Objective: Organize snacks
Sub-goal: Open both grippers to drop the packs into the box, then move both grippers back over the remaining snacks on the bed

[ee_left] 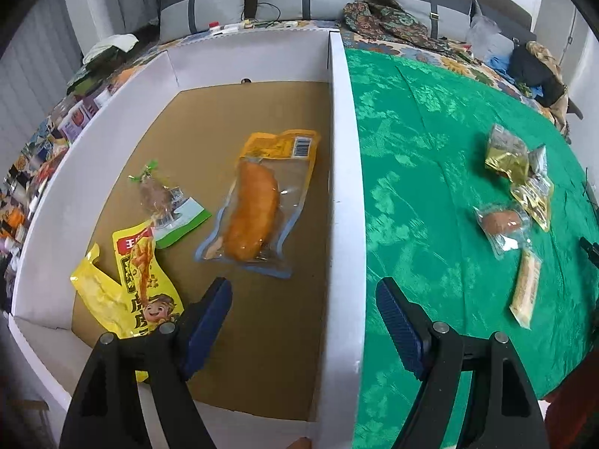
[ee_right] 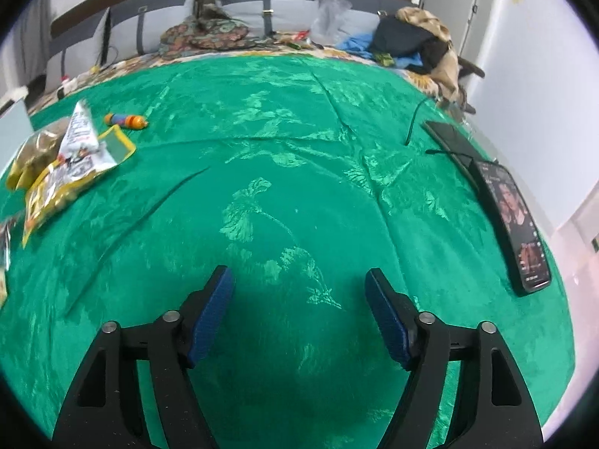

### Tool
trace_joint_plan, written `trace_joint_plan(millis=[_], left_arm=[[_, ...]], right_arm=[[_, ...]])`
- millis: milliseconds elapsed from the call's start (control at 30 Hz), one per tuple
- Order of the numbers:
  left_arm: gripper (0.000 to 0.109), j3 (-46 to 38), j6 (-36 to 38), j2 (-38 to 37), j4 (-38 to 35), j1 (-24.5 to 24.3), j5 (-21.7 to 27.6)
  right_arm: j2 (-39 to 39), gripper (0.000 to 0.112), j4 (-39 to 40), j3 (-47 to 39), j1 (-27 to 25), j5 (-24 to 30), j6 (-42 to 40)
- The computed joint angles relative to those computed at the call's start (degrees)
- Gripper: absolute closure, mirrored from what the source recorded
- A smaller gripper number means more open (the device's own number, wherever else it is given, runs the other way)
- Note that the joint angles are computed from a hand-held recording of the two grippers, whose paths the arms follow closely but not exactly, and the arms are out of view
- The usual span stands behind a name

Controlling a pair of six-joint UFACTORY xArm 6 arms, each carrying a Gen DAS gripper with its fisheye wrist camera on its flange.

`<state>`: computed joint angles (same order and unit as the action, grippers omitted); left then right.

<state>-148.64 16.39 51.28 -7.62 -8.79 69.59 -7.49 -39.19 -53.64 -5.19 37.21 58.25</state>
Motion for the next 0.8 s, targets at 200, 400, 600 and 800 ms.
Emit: trace_joint_plan(millis=[200,400,600,800], left_arm=[[0.03,16.6,-2.0,-9.4,1.9,-1.5,-8.8],[0.03,28.1,-5.2,-16.3,0.3,-1.3,-18.7],[0.009,50.3,1.6,-31.7,-3.3,-4.7,-40.1],[0.006,53.9,16.3,-35.8,-20.5,-9.1,-32.3]], right_arm=[[-0.4,0.02,4.8,1.6,-2.1,-2.9,0.1],[-0.3,0.019,4.9,1.8,-2.3,-3.4,0.2],[-0.2,0.019,4.9,1.8,-2.3,-3.4,0.2],[-0.3,0.019,5.0,1.9,-2.3,-3.5,0.1]])
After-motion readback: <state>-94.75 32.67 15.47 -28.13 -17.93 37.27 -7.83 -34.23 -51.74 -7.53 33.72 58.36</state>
